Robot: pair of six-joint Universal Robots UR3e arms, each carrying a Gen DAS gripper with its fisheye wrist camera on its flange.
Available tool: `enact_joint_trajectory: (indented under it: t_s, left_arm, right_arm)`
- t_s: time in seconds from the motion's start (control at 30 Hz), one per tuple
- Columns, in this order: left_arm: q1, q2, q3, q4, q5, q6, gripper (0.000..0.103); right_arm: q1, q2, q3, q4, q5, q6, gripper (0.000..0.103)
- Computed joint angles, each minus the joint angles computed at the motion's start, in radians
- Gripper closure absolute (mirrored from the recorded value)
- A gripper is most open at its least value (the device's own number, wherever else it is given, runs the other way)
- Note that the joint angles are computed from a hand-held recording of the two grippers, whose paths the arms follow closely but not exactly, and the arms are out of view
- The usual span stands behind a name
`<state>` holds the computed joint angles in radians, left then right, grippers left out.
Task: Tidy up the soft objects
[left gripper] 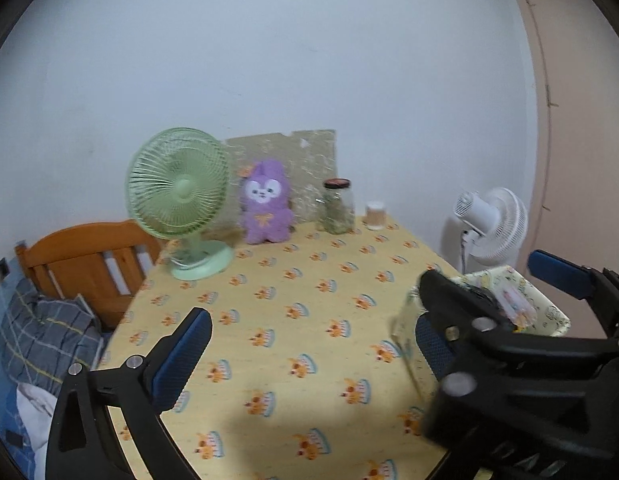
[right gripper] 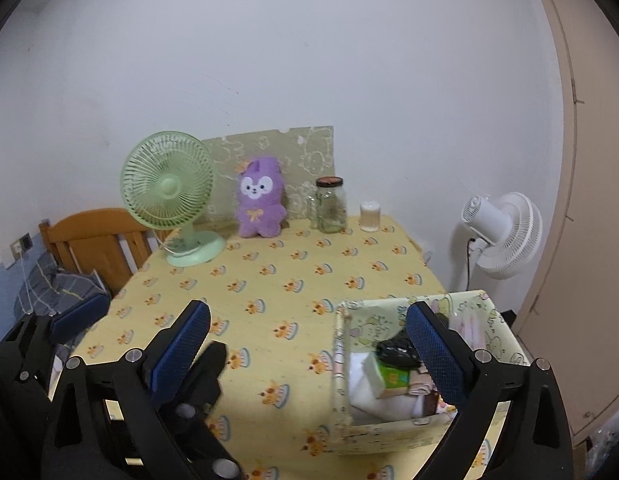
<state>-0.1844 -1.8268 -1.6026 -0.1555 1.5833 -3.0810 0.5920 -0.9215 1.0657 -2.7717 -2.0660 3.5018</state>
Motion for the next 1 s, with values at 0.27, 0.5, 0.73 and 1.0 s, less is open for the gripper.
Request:
enact_joint_trajectory:
  t_s: [0.27, 0.5, 0.73, 1.0]
  left_arm:
    - [0.075, 0.074, -0.100, 0.053, 0.004, -0.013, 0.000]
    - [0.126, 0.116, -0.165, 0.091, -0.015, -0.026, 0.000]
    - [0.146, 0.130, -0.180, 0.097, -0.024, -0.038, 0.000]
    - [0.151, 0.144, -0.195, 0.107, -0.022, -0.044, 0.000]
  right_arm:
    - [0.036, 0.025, -0.055, -0.012, -0.045, -0.011, 0.003]
    - [0.054, 0.026, -0.050, -0.021, -0.073, -0.005, 0.003]
    - [0.057, 0.030, -0.057, -0.019, -0.074, -0.012, 0.003]
    - [0.057, 0.037, -0.064, -0.023, -0.075, -0.019, 0.003]
